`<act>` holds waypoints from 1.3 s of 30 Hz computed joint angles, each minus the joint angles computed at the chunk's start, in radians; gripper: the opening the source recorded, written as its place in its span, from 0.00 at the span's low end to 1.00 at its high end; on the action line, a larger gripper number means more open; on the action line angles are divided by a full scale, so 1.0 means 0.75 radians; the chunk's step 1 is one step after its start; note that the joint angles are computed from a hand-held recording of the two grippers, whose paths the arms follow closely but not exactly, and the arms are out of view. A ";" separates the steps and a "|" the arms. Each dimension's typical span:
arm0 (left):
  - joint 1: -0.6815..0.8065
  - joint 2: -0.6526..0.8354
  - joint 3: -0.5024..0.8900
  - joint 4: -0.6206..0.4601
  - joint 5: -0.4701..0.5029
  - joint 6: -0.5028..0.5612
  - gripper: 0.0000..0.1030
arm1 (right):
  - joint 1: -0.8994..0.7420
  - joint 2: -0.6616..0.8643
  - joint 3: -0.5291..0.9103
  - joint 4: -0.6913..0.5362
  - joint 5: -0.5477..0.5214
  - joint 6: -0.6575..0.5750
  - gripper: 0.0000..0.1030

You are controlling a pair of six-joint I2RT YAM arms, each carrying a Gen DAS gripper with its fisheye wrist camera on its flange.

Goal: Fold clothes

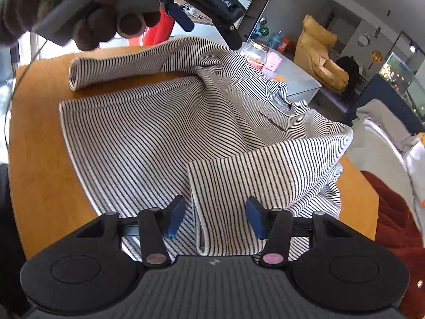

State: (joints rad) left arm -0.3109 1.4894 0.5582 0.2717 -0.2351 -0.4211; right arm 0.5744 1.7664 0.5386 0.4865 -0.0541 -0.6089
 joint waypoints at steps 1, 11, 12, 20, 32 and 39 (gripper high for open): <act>0.005 -0.018 -0.024 0.002 0.013 -0.014 1.00 | -0.008 0.012 0.015 0.012 0.024 -0.008 0.08; 0.019 -0.199 -0.165 -0.038 -0.016 -0.010 1.00 | -0.516 0.123 0.831 -0.262 0.036 0.569 0.07; 0.018 -0.215 -0.173 -0.047 -0.031 0.001 1.00 | -0.546 0.154 0.920 -0.319 -0.003 0.641 0.06; 0.042 -0.315 -0.246 -0.153 -0.043 0.057 1.00 | -0.464 0.276 1.183 -0.464 -0.330 0.809 0.03; 0.103 -0.495 -0.334 -0.266 -0.038 0.017 1.00 | -0.170 0.550 1.520 -0.608 -0.497 0.897 0.03; 0.165 -0.510 -0.345 -0.235 0.032 0.008 1.00 | -0.094 0.504 1.450 -0.548 -0.434 0.816 0.20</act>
State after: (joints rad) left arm -0.1872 1.1069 0.2992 0.0954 -0.2110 -0.4153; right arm 0.5039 2.1447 1.6257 0.0755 -0.3794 0.0032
